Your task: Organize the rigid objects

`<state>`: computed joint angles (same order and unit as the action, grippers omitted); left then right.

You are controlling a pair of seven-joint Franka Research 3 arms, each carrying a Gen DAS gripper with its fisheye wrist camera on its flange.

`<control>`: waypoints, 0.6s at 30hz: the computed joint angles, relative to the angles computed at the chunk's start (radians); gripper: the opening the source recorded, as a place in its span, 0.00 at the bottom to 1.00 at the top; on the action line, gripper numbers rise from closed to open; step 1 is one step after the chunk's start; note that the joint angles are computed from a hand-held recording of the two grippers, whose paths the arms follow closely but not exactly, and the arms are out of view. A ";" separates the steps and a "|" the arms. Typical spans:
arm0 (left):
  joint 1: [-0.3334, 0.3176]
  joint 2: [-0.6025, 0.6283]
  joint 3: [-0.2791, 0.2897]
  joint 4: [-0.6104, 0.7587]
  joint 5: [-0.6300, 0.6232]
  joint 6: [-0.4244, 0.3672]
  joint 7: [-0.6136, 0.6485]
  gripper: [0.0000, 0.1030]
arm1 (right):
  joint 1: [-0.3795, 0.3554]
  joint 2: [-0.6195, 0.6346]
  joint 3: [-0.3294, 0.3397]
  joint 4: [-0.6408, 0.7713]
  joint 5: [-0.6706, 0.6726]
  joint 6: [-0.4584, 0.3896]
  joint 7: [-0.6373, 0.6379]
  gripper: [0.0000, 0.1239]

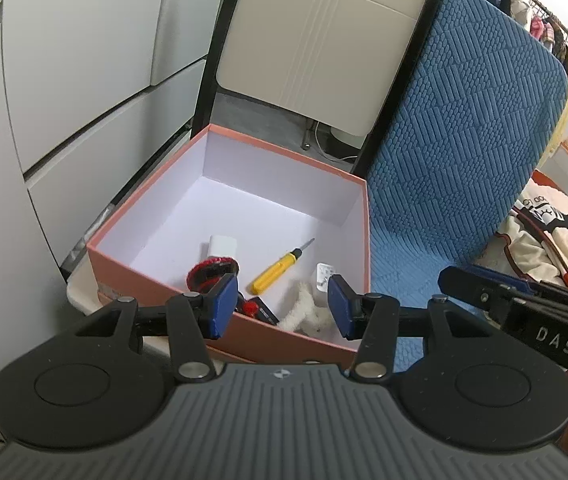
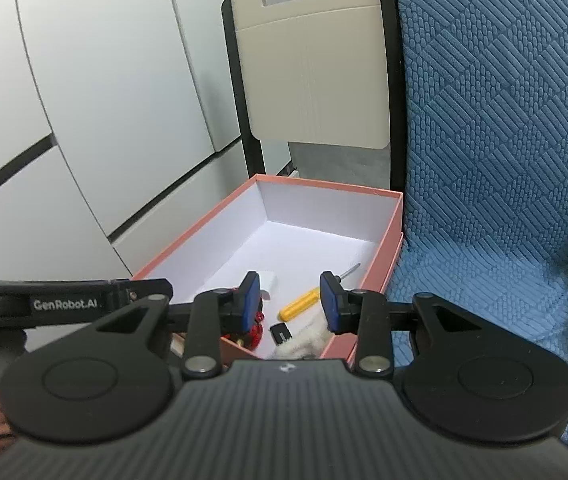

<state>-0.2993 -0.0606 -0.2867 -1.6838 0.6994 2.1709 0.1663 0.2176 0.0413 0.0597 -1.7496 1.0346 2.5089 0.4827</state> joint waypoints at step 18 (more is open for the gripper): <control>-0.022 -0.011 -0.017 -0.011 0.037 -0.066 -0.035 0.75 | -0.011 -0.016 -0.012 -0.044 -0.021 0.026 0.009 0.31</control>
<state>-0.3209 -0.0711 -0.3038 -1.6953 0.7365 2.1045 0.1312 0.2063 0.0255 0.0475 -1.7931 1.0135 2.5348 0.4916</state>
